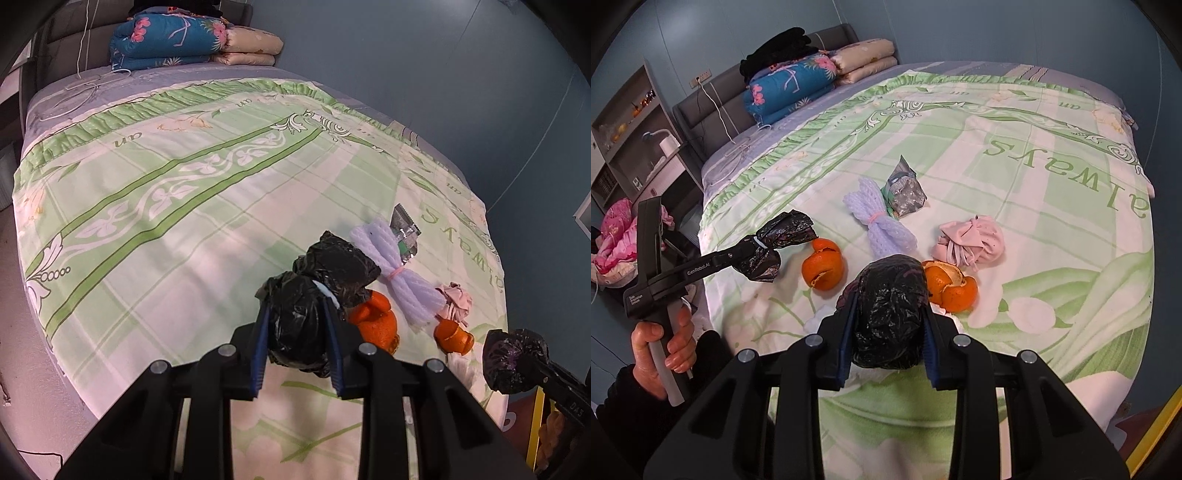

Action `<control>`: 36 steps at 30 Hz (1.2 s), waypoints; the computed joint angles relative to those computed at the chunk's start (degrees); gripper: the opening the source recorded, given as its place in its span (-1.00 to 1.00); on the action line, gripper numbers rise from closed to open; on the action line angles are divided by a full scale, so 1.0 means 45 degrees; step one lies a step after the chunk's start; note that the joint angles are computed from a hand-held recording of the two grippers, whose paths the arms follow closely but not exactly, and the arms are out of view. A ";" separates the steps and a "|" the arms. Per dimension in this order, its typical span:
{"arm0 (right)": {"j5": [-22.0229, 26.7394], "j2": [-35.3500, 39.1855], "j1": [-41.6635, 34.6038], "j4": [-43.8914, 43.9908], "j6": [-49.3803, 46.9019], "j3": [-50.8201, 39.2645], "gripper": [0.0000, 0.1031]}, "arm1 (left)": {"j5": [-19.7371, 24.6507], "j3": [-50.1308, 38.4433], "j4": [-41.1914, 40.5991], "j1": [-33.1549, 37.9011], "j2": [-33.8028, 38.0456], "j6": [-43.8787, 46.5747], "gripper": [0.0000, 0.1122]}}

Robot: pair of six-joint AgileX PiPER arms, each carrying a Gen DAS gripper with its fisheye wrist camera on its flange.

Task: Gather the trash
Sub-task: 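Lift both black bags and carry them over the yellow bin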

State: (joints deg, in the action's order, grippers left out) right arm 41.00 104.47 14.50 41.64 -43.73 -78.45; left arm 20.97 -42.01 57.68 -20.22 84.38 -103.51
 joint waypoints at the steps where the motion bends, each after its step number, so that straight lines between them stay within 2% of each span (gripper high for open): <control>1: 0.0092 -0.0246 -0.0141 0.0188 -0.0224 0.0194 -0.42 | 0.0174 0.0049 0.0006 -0.0162 -0.0210 -0.0063 -0.54; 11: 0.0792 -0.1838 -0.1131 0.1125 -0.1365 0.1357 -0.42 | 0.2127 -0.0152 -0.0119 -0.2101 -0.1421 -0.0474 -0.54; 21: 0.1505 -0.2824 -0.2054 0.1731 -0.2102 0.2011 -0.42 | 0.3731 -0.0944 -0.0011 -0.3997 -0.1464 -0.0828 -0.54; 29: 0.2031 -0.3418 -0.2923 0.2290 -0.2761 0.2303 -0.42 | 0.4442 -0.1664 -0.0020 -0.4960 -0.1029 -0.1054 -0.54; 36: 0.2473 -0.3945 -0.3669 0.2344 -0.2683 0.2367 -0.42 | 0.4627 -0.2418 -0.0031 -0.5572 -0.0524 -0.1073 -0.54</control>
State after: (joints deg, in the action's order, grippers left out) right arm 52.12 86.72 -2.00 52.18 -55.80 -67.80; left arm 41.79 -52.89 57.54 -45.29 82.02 -108.34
